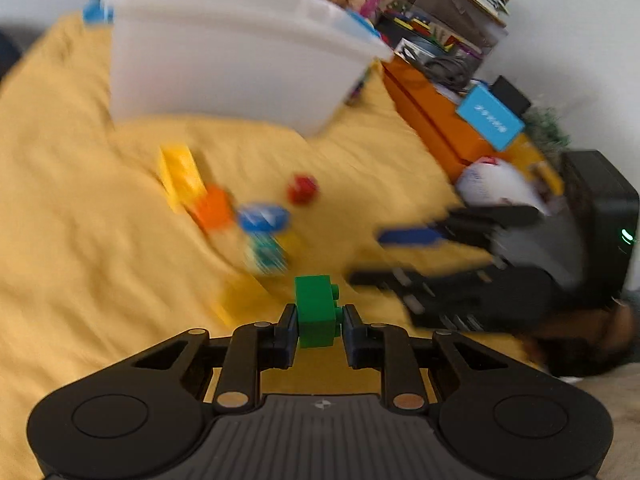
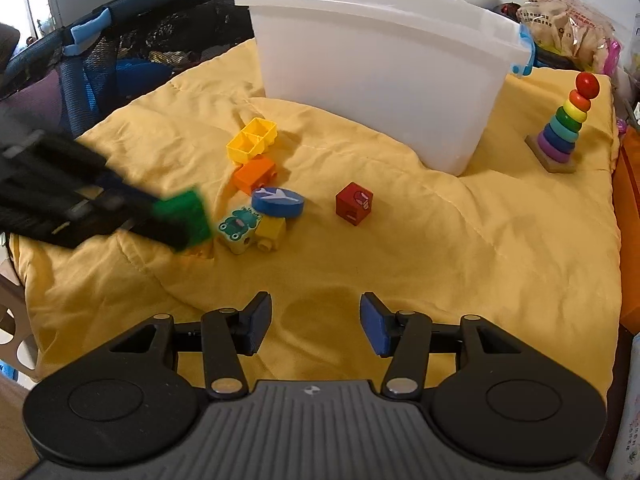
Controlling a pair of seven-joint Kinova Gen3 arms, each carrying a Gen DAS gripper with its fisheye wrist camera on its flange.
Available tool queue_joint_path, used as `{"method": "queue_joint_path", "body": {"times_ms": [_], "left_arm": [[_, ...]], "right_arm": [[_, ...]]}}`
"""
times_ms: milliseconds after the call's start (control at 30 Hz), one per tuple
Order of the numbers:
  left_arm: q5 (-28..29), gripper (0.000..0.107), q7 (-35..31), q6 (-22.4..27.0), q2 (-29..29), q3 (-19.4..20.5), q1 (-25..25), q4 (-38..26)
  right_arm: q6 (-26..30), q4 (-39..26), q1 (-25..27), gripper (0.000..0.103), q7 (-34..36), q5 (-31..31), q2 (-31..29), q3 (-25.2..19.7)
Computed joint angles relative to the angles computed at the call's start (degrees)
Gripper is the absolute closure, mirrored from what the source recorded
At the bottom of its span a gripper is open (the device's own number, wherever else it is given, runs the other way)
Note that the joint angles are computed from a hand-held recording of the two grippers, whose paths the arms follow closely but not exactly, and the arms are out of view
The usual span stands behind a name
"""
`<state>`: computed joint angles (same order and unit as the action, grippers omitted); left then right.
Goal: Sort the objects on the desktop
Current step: 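Grasp the red cube with the right tool while the left grasps the green brick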
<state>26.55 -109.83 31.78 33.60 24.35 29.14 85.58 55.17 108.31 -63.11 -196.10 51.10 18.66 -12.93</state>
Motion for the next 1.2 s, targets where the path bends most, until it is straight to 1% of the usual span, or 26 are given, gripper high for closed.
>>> {"method": "queue_joint_path", "body": {"times_ms": [33,100,133,167,233,300,333,400,467,500,600,633,700,733,767,800,833,867,933,1067,1133,1200], "left_arm": [[0.55,0.082,-0.08,0.58,0.66,0.37,-0.25,0.13],[-0.45,0.081,2.22,0.77,1.03,-1.38,1.43,0.19],[-0.30,0.078,3.04,0.97,1.30,-1.74,1.49,0.35],[-0.65,0.071,4.56,0.37,1.26,-1.57,1.24,0.87],[-0.42,0.067,5.96,-2.97,-0.43,-2.80,1.96,3.35],[-3.51,0.065,9.55,-6.57,-2.71,-5.81,4.81,5.57],[-5.15,0.064,11.09,-7.76,-3.50,-6.66,5.67,6.33],[-6.48,0.065,11.89,-9.99,-4.51,-5.66,4.98,7.90],[-7.62,0.064,10.47,-11.91,-5.21,-3.10,3.53,9.25],[-8.31,0.064,9.76,-12.00,-5.26,-2.27,3.04,9.26],[-10.50,0.064,9.16,-10.87,-4.68,-1.95,3.97,8.02],[-11.51,0.063,9.64,-9.87,-4.28,-2.85,5.15,7.10],[-15.46,0.058,11.44,-9.62,-4.15,-6.55,9.50,6.01],[-17.03,0.057,12.03,-9.97,-4.05,-7.62,10.81,5.84],[-18.21,0.057,13.17,-10.01,-3.93,-8.69,11.95,5.54],[-19.14,0.058,14.40,-9.31,-3.58,-9.55,12.77,4.78],[-19.94,0.059,15.58,-8.56,-3.26,-10.22,13.33,4.06],[-20.20,0.059,16.26,-8.22,-2.93,-10.07,13.13,3.57],[-19.83,0.059,16.20,-8.69,-2.72,-8.45,11.45,3.99],[-20.66,0.059,16.97,-8.91,-2.71,-8.31,11.54,3.97],[-21.22,0.059,17.16,-9.11,-3.10,-8.26,11.83,4.14],[-21.67,0.059,17.12,-9.32,-3.11,-8.12,12.04,4.11]], "right_arm": [[0.31,0.03,-0.10,0.050,-0.30,0.44,0.10,0.20],[1.30,-0.27,-0.05,0.050,-0.39,1.27,0.47,0.60],[1.81,-0.36,-0.06,0.050,-0.57,1.86,0.59,0.81],[2.10,-0.44,0.16,0.050,-0.56,2.45,0.74,1.03],[2.26,-0.90,0.94,0.050,0.51,2.99,1.06,1.21],[2.27,-1.19,1.54,0.050,1.40,3.81,1.37,1.49],[2.09,-1.16,1.70,0.050,1.36,4.22,1.38,1.59],[1.90,-1.21,1.99,0.050,1.29,4.75,1.62,1.72],[1.22,-1.16,2.62,0.050,2.30,4.97,1.96,1.81],[1.04,-1.29,2.98,0.050,3.15,5.03,2.23,1.93],[-0.54,-1.50,4.24,0.050,5.53,5.56,2.93,2.49],[-1.28,-1.54,4.63,0.050,6.04,5.76,3.12,2.76],[-3.14,-1.59,5.54,0.053,7.02,6.15,3.56,3.31],[-3.58,-1.96,5.91,0.056,7.96,5.82,3.91,3.48],[-3.90,-2.35,6.27,0.073,9.11,5.23,4.24,3.65],[-4.67,-2.58,7.33,0.073,10.35,4.36,4.47,3.11],[-4.81,-2.67,7.33,0.073,10.66,3.75,4.48,3.25],[-5.16,-2.40,6.27,0.073,10.04,3.38,4.20,4.37],[-5.29,-1.75,5.69,0.073,8.97,2.85,3.46,4.44],[-2.67,-0.34,3.39,0.073,5.91,2.39,1.56,3.72],[-2.11,1.12,2.63,0.073,3.06,2.08,0.08,2.81],[-1.07,1.66,2.12,0.073,1.62,0.88,-0.59,1.53]]}}
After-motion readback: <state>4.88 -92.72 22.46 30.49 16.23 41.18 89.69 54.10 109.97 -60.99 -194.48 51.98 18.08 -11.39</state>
